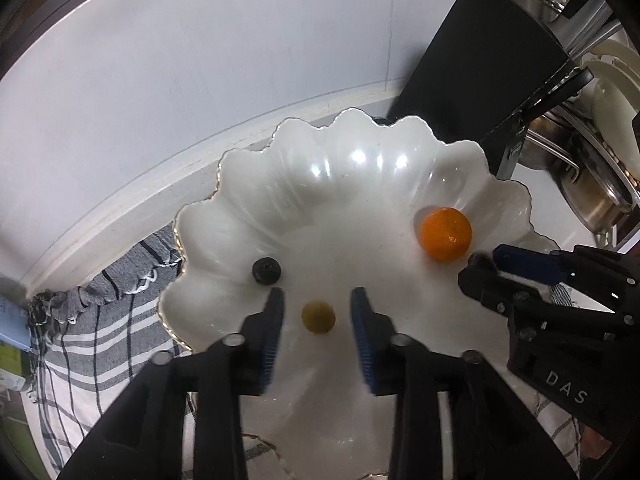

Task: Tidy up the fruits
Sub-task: 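Open both grippers to drop the plums into the bowl, then withdraw both grippers from the bowl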

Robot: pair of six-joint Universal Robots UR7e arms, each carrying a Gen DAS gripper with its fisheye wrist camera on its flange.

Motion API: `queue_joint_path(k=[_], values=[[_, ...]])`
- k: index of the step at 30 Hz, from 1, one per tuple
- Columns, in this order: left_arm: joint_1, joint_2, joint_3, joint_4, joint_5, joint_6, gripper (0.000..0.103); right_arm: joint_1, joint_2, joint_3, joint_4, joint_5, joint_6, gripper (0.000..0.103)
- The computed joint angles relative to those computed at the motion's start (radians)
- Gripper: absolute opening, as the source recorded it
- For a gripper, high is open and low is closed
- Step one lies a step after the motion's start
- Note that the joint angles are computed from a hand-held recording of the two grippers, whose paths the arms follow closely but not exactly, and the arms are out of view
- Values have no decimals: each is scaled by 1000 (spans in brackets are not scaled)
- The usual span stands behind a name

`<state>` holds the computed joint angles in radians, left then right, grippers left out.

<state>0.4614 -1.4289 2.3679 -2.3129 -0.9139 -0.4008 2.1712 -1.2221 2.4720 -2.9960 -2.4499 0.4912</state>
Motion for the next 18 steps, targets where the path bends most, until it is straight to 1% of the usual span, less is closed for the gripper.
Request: queue_joint_path(k=[1, 3, 4, 5, 7, 11, 13, 18], values=[[-1, -3, 1, 2, 3, -3, 39, 2, -1, -1, 5, -7, 6, 53], [-8, -16, 4, 17, 16, -20, 40, 14, -3, -3, 18, -31, 18, 54], [-14, -23, 6, 25, 27, -31, 42, 21, -6, -3, 21, -37, 19, 54], [-23, -33, 9, 36, 39, -41, 47, 29, -10, -2, 25, -43, 22, 54], [-40, -57, 16, 48, 49, -53, 51, 47, -18, -2, 38, -61, 37, 54], [-86, -116, 27, 113, 77, -102, 53, 90, -44, 4, 72, -89, 69, 54], [-109, -150, 36, 141, 92, -133, 57, 120, -54, 8, 90, -114, 87, 54], [-168, -239, 45, 225, 99, -196, 57, 189, -91, 9, 168, -151, 138, 54]])
